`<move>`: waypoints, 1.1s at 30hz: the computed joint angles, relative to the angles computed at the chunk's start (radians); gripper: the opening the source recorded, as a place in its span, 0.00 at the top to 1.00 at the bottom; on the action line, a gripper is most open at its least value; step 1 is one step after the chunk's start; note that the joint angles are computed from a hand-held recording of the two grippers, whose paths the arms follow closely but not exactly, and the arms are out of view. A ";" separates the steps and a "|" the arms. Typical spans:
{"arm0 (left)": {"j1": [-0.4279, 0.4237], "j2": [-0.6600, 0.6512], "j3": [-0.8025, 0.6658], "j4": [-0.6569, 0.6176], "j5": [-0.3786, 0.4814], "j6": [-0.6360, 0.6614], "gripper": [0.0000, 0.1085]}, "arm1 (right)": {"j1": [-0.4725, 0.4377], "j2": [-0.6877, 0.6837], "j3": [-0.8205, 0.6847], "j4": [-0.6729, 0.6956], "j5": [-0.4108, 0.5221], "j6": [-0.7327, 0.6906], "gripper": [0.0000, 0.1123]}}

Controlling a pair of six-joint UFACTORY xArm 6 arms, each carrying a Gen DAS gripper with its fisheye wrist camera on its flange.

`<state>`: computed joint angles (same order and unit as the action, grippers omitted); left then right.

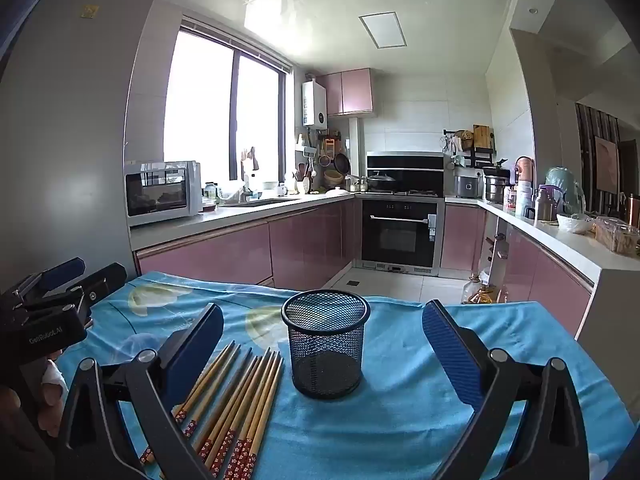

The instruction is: Organize utensils

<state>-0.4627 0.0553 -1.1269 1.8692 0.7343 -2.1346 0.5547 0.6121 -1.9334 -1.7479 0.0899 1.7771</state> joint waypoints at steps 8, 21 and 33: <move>0.013 0.008 -0.008 0.005 -0.029 -0.020 0.10 | -0.002 -0.005 0.005 -0.022 -0.001 0.032 0.14; -0.001 -0.016 0.017 0.022 -0.019 -0.036 0.10 | 0.004 -0.010 -0.003 -0.060 0.009 0.065 0.14; -0.004 -0.016 0.019 0.019 -0.013 -0.031 0.10 | 0.015 -0.012 -0.012 -0.210 0.027 0.215 0.14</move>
<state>-0.4670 0.0396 -1.1082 1.8884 0.7211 -2.1659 0.5696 0.6001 -1.9451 -1.9574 0.1171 1.9920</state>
